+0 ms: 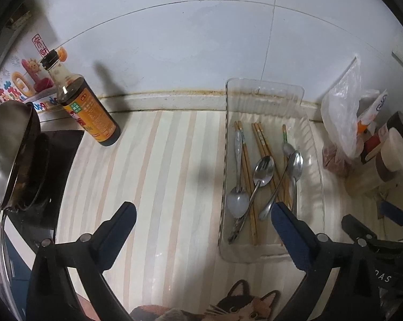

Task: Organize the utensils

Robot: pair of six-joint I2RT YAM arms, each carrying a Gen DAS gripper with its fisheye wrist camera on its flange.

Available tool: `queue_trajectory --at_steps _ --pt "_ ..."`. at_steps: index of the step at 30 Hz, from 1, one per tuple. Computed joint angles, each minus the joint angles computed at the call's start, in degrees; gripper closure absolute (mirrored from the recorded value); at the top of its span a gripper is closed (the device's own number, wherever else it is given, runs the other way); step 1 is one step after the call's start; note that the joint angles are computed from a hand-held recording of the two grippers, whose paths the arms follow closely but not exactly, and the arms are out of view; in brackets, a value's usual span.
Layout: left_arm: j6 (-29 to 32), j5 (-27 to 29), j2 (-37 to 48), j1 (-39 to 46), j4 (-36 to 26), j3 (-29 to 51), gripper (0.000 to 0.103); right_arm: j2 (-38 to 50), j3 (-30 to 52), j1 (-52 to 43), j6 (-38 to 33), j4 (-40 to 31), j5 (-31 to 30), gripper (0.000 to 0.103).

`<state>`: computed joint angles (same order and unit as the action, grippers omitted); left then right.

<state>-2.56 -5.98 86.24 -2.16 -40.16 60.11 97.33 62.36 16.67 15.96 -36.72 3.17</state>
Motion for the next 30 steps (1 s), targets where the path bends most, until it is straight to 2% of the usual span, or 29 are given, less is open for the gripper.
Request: queue_trajectory --at_steps 9,13,18,23,27,30 --pt "1.4 0.63 -10.06 0.63 -2.82 -4.24 0.0 -10.63 -3.57 3.49 4.16 -3.29 5.29 0.0" --pt "3.22 2.25 -17.82 2.29 -8.04 -4.56 0.0 -18.26 -4.9 5.04 6.97 -6.91 5.87 0.0" --pt "5.77 4.66 -27.29 5.2 -15.42 -2.79 0.0 -28.89 -4.28 10.07 11.63 -14.73 9.65 0.0" --pt "10.78 9.36 -35.76 10.28 -24.23 1.86 0.0 -36.63 0.0 20.89 20.29 -25.67 17.62 0.0" --pt "16.6 15.71 -40.04 17.66 -31.0 6.3 0.0 -39.63 5.89 34.65 33.4 -37.92 26.58 0.0" --pt "24.55 22.9 -41.87 26.74 -38.18 10.8 0.0 -39.43 11.19 45.93 45.34 -47.72 32.12 0.0"
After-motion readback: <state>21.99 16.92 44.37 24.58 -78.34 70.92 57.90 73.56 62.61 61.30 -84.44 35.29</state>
